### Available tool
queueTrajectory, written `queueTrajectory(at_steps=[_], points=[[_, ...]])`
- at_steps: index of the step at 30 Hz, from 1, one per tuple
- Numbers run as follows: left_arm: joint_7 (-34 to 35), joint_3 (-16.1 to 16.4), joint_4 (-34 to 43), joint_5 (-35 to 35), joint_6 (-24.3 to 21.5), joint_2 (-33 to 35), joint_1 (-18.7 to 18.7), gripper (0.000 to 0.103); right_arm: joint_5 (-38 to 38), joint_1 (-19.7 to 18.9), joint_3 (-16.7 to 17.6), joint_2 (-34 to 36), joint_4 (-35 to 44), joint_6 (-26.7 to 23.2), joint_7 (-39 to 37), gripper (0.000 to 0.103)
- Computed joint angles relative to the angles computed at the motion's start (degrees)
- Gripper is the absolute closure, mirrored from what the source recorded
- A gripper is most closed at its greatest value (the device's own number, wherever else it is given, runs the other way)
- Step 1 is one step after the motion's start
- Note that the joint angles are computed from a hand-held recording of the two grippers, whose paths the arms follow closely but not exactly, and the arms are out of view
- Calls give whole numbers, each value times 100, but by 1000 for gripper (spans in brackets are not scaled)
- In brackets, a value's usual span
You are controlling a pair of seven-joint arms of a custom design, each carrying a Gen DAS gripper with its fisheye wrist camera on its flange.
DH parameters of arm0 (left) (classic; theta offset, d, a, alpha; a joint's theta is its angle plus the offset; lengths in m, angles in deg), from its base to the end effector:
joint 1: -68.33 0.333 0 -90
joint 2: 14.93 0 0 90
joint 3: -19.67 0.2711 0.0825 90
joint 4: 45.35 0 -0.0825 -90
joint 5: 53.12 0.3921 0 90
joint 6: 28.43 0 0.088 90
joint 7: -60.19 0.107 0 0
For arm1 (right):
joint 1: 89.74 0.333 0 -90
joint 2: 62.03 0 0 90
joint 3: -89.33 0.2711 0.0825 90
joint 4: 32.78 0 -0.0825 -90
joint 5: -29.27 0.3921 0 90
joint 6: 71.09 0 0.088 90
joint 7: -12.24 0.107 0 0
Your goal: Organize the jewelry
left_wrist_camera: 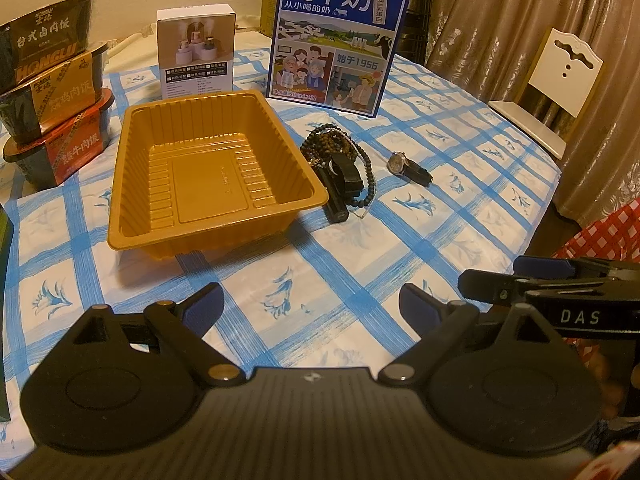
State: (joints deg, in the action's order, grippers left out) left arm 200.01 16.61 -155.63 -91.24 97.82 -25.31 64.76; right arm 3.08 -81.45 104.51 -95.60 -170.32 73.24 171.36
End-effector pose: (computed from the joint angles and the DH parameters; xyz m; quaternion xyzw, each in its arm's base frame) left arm 0.5540 -0.0876 0.5784 -0.3880 0.8457 -0.3574 0.0807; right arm 0.4154 0.1987 0.5541 -0.4643 0.7869 -0.2521 0.3187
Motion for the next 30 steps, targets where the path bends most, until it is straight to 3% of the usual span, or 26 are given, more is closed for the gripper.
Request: queueTrajectory(at_steps=[7,12,15,19,23,26,30], points=[[-211,-59,-55,115,337,57,-14,9,-49,-30,9,57,29,49,37,17],[-402,-49,-230,73,1050,169,19,9,-199,-140,59,222,121,66,259,17],[-481,-71,-375,-61,1772,274,28,10,-320,-213,30,236,96,60,377,17],[-609,-85,-355,-250,2386,567,62,14,-479,-314,37,277,120,-49,635,17],[-949,-152,-190,-422,2709,910,161,16,-568,-334,-35,408,190,-102,732,17],[-842,-246,-95,-955,3027,1122,223,17,-625,-341,-126,601,274,-96,701,17],[-1179,-401,137,-991,3261,1446,295,19,-585,-321,-327,886,377,-13,616,17]])
